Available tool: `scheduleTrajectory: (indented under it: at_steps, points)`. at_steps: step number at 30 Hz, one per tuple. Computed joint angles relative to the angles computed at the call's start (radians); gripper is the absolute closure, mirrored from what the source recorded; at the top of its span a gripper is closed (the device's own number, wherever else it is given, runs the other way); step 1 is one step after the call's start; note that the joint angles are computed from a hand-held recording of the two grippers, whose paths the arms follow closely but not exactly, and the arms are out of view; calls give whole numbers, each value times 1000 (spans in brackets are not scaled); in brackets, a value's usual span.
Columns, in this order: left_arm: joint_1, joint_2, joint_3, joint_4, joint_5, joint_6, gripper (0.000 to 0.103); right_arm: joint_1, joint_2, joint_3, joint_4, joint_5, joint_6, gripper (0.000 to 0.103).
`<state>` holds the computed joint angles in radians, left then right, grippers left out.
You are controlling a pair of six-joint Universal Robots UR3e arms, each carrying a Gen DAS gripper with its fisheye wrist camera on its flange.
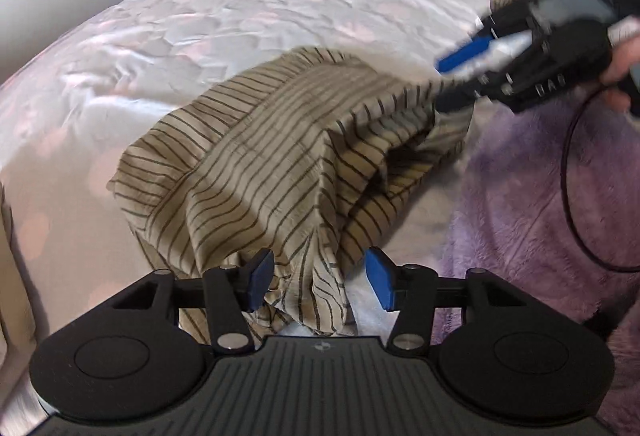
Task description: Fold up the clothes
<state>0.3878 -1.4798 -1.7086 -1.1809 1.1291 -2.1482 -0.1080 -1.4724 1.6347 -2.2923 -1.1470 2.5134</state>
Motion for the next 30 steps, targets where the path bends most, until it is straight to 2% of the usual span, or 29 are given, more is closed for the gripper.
scheduleTrajectory:
  at_steps: [1,2,3,4,7,11,13,15,16,18,20,21,23,25,28,30]
  points:
    - [-17,-9,-3,23,22,-7,82,15,11,-1,-25,-5,-14,60]
    - [-33,-19,-5,45,45,-13,93,20,14,-5,-24,0,-34,68]
    - [-45,-28,-5,57,59,-16,101,25,17,-9,-23,4,-53,87]
    - [-32,-30,7,30,42,2,101,28,19,-15,-15,11,-75,96]
    - [17,-37,77,-138,-13,143,103,4,5,-62,135,59,-168,100]
    - [-18,-58,135,-225,74,301,103,-1,23,-156,353,24,-271,100]
    - [-42,-67,136,-230,134,346,103,3,34,-181,418,-8,-302,100]
    - [-51,-86,149,-251,178,359,103,5,43,-184,437,-35,-305,99]
    - [-54,-95,157,-261,196,361,102,-2,44,-182,451,-31,-304,95]
    - [-32,-112,188,-310,193,355,100,-25,36,-176,478,-6,-304,94]
    - [22,-111,221,-376,132,358,91,-56,14,-165,499,26,-309,92]
    - [58,-117,254,-426,89,358,82,-72,3,-161,511,43,-310,91]
    - [128,-131,316,-517,2,350,73,-115,-24,-153,543,95,-300,78]
    - [195,-151,377,-600,-87,333,59,-163,-51,-143,566,156,-288,68]
    - [274,-179,417,-631,-207,260,57,-235,-71,-127,566,259,-238,61]
    - [298,-193,394,-550,-263,132,57,-261,-55,-113,499,307,-150,61]
